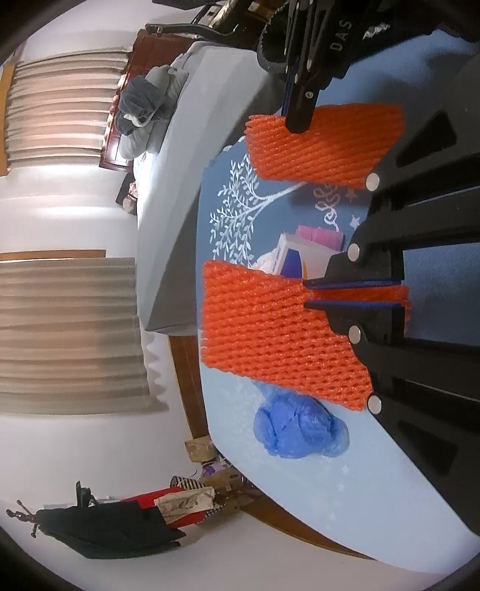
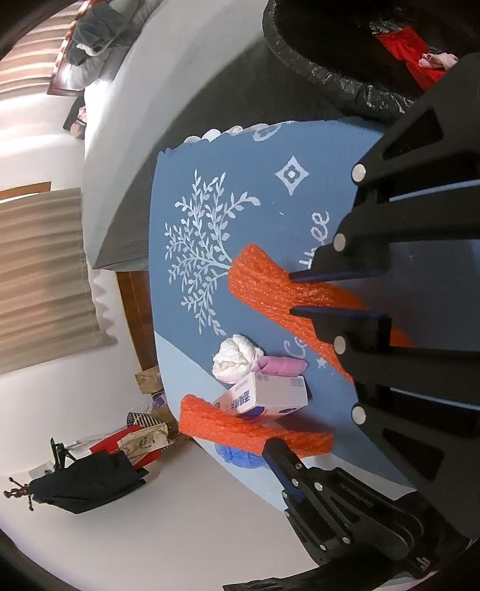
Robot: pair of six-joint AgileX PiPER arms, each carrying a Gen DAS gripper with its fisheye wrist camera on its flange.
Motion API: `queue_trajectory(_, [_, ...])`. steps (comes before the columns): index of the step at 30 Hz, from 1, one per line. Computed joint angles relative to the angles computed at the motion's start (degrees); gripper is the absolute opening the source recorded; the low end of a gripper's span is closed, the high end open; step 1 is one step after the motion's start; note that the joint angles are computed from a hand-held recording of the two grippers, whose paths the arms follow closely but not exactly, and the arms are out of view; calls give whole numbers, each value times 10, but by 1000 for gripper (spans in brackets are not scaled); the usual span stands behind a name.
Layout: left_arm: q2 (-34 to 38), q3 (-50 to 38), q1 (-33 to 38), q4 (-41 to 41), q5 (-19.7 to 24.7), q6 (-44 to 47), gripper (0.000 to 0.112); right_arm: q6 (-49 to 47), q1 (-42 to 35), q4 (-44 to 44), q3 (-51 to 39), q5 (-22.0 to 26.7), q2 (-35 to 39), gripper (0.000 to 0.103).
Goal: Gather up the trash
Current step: 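Lift both orange foam nets off the table with both tools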
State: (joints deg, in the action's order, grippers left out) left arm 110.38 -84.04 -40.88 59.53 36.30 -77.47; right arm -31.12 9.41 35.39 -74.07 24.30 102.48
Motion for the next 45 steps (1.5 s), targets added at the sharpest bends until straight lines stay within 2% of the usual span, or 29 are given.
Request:
queue_trajectory(10, [-26, 0, -17, 9, 4, -10, 0, -31, -8, 26, 14, 3, -41, 12])
queue_trajectory(14, [-9, -14, -18, -23, 15, 20, 0, -23, -9, 19, 14, 9, -40, 12])
queue_trajectory(17, [-9, -5, -21, -9, 33, -3, 2, -23, -8, 17, 19, 13, -36, 12])
queue_trajectory(20, [-14, 4, -23, 11, 46, -28, 21, -24, -6, 19, 20, 11, -31, 12])
queue_trajectory(22, [-15, 11, -20, 22, 48, -42, 43, -25, -3, 19, 20, 10, -28, 12])
queue_trajectory(25, [-6, 9, -10, 6, 35, -26, 56, -21, 1, 14, 19, 6, -23, 12])
queue_trajectory(29, [22, -14, 7, -43, 23, 21, 66, -11, 4, 2, 18, 6, -19, 12])
queue_trajectory(31, [28, -15, 12, -61, 13, 33, 65, -8, 3, -2, 16, 6, -18, 12])
queue_trajectory(32, [29, -13, 13, -66, 8, 37, 60, -7, 3, -3, 16, 6, -18, 12])
queue_trajectory(34, [22, -1, 18, -66, -7, 37, 38, -11, 3, -1, 16, 6, -19, 12])
queue_trajectory(36, [16, 7, 17, -61, -12, 32, 20, -15, 4, 2, 16, 5, -20, 12])
queue_trajectory(37, [12, 10, 17, -60, -15, 29, 15, -17, 3, 3, 15, 6, -19, 12])
queue_trajectory(45, [-28, 38, 6, -23, -14, -10, 13, -48, -6, 33, 18, 16, -32, 10])
